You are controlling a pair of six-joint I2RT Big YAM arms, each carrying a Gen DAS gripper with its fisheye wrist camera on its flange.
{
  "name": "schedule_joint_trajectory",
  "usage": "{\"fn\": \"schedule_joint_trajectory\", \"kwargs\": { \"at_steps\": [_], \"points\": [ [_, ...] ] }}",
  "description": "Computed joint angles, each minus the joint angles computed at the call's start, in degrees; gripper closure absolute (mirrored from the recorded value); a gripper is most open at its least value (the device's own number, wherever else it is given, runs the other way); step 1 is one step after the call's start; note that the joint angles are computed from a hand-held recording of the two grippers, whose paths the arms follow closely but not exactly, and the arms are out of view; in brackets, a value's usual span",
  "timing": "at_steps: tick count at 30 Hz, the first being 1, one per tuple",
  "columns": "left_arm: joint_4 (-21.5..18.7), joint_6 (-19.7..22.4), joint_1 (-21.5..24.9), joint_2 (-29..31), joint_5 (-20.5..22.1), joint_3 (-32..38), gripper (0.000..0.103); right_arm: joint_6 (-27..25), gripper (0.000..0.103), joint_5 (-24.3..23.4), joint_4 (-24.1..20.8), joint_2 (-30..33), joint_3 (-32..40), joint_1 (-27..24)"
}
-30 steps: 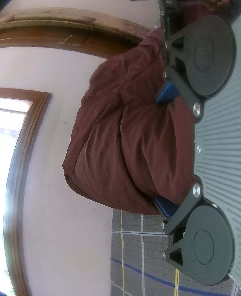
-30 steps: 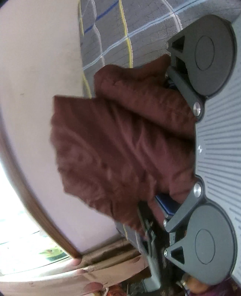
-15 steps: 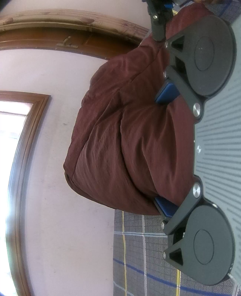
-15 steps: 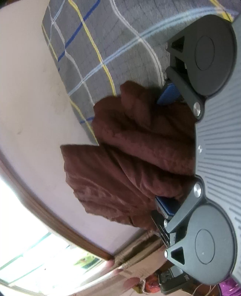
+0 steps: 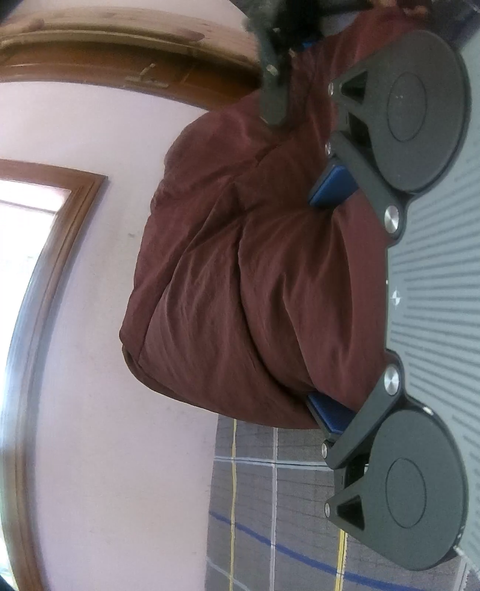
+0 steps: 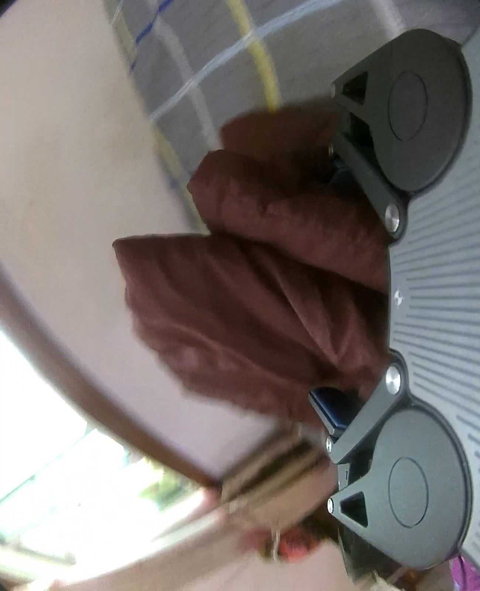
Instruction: Fold large clothes
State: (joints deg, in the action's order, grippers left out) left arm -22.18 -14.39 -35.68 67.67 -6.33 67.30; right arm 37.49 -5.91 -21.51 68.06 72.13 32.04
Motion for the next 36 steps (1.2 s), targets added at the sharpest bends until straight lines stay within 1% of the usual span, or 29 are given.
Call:
{"fn": "schedule_joint_trajectory", "kwargs": {
  "at_steps": [1, 2, 3, 4, 6, 8, 12, 16, 18, 20, 21, 22, 24, 26, 28, 29, 30, 31, 32, 33, 34, 36],
  "points": [
    [-0.07, 1.13, -0.31, 0.09, -0.28, 0.10, 0.000, 0.14, 0.000, 0.47, -0.57, 0.24, -0.53, -0.57],
    [-0.10, 2.41, -0.84, 0.31, -1.24, 0.32, 0.000, 0.66, 0.000, 0.77, -2.24, 0.59, -0.84, -1.30],
    [-0.11, 2.91, -1.39, 0.46, -2.23, 0.49, 0.000, 2.12, 0.000, -1.19, -1.03, 0.21, -2.39, -2.33],
    [-0.08, 2.95, -1.62, 0.56, -2.67, 0.56, 0.000, 3.45, 0.000, -1.91, 1.06, -0.58, -4.15, -2.76],
    [0.07, 2.71, -1.59, 0.64, -2.59, 0.56, 0.000, 3.67, 0.000, -0.10, 0.87, -1.52, -4.81, -2.23],
    [-0.11, 2.19, -1.47, 0.63, -2.24, 0.66, 0.000, 5.56, 0.000, 1.22, -0.03, -2.75, -5.20, -1.80],
    [0.05, 2.10, -1.52, 0.69, -2.41, 0.64, 0.000, 4.23, 0.000, 6.04, -4.02, -6.40, -5.58, -0.86],
    [0.45, 2.04, -1.47, 0.53, -2.37, 0.28, 0.000, 2.28, 0.000, 7.94, -8.05, -8.51, -5.30, -1.02],
    [0.55, 1.92, -1.53, 0.47, -2.55, 0.18, 0.000, 3.24, 0.000, 6.23, -8.74, -8.43, -5.38, -2.04],
    [0.50, 1.81, -1.45, 0.49, -2.51, 0.21, 0.000, 5.79, 0.000, 3.84, -8.62, -7.56, -5.43, -2.95],
    [0.38, 1.76, -1.43, 0.51, -2.47, 0.27, 0.000, 6.42, 0.000, 3.47, -9.53, -6.89, -4.97, -3.12],
    [0.33, 1.73, -1.39, 0.50, -2.38, 0.30, 0.000, 7.32, 0.000, 3.43, -9.54, -6.56, -4.86, -3.14],
    [0.63, 1.77, -1.36, 0.43, -2.36, 0.09, 0.000, 9.68, 0.000, 2.11, -6.82, -6.57, -6.00, -3.43],
    [0.69, 1.75, -1.38, 0.52, -2.51, 0.12, 0.000, 11.85, 0.000, -1.41, -5.20, -5.19, -6.12, -4.20],
    [0.73, 1.31, -1.31, 0.53, -2.54, 0.11, 0.000, 15.42, 0.000, -5.90, -1.60, -3.55, -6.57, -5.38],
    [0.75, 1.05, -1.27, 0.51, -2.51, 0.07, 0.000, 16.30, 0.000, -7.17, -0.29, -2.80, -6.39, -5.58],
    [0.87, 0.80, -1.11, 0.44, -2.19, -0.03, 0.000, 15.70, 0.000, -8.03, 0.70, -2.02, -5.75, -5.32],
    [0.95, 0.65, -1.03, 0.39, -2.08, -0.10, 0.000, 12.66, 0.000, -8.75, 0.87, -1.09, -4.37, -4.53],
    [0.81, 0.57, -1.01, 0.43, -2.20, -0.03, 0.000, 8.16, 0.000, -8.13, -0.85, -0.09, -2.48, -3.37],
    [0.48, 0.94, -1.14, 0.54, -2.41, 0.17, 0.000, 2.25, 0.000, -5.40, -4.79, 1.27, -0.03, -1.86],
    [0.22, 1.69, -1.42, 0.68, -2.66, 0.43, 0.000, 0.05, 0.000, -4.46, -5.84, 1.80, 0.38, -1.62],
    [0.14, 3.14, -2.15, 0.83, -3.51, 0.66, 0.000, 1.39, 0.000, -9.67, -2.88, 1.21, -2.08, -4.07]
  ]
}}
